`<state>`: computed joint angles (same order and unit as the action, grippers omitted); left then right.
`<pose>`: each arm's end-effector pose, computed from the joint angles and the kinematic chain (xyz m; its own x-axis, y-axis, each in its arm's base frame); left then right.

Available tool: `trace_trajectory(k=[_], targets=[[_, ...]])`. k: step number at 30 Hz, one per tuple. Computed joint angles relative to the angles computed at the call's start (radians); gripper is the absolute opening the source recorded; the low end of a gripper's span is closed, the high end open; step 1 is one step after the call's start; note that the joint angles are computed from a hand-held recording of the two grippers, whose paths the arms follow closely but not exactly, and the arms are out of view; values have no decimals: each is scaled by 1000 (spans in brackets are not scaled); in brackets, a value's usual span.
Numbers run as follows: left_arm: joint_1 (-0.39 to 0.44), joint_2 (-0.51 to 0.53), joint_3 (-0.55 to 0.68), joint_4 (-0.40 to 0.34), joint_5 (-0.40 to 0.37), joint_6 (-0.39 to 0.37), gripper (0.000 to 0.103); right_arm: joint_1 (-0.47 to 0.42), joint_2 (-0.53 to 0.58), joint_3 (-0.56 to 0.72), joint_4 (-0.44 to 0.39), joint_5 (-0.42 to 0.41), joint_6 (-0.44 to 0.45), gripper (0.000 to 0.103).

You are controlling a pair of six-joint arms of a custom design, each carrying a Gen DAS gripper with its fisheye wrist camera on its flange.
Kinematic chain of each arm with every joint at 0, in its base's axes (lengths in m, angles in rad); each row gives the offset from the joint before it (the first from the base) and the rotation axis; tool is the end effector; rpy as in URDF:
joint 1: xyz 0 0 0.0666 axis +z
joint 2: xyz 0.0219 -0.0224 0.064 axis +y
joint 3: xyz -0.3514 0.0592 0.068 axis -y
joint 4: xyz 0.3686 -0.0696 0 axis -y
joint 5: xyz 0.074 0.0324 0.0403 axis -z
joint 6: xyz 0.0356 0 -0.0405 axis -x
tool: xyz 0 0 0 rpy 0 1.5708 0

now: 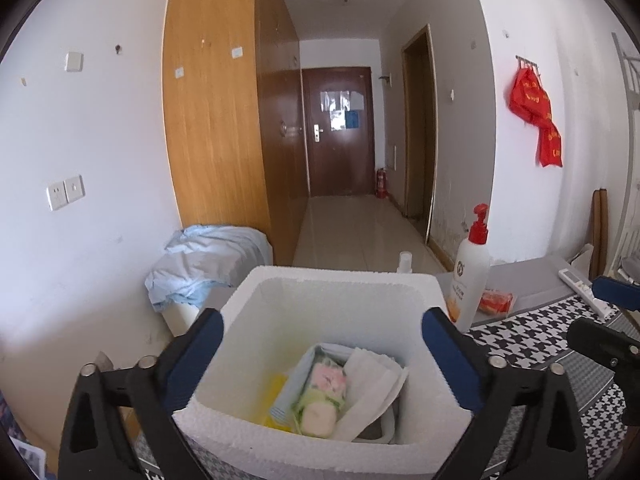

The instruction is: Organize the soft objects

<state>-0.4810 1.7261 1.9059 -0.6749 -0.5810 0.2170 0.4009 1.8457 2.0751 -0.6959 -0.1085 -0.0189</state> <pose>0.5384 -0.2594 0.4837 -0.4024 0.0070 -0.9154 -0.1311 0.9892 0.0652 0.5873 0.2527 0.4848 -0.4230 -0.1589 -0.8921 -0.4691 0.8807 0.0656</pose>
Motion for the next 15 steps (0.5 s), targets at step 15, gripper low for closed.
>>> trace_trajectory(k=[15], targets=[[-52,-76,-75,52,-36,-12,102,-4,-108,-132,73,9,-9,86]])
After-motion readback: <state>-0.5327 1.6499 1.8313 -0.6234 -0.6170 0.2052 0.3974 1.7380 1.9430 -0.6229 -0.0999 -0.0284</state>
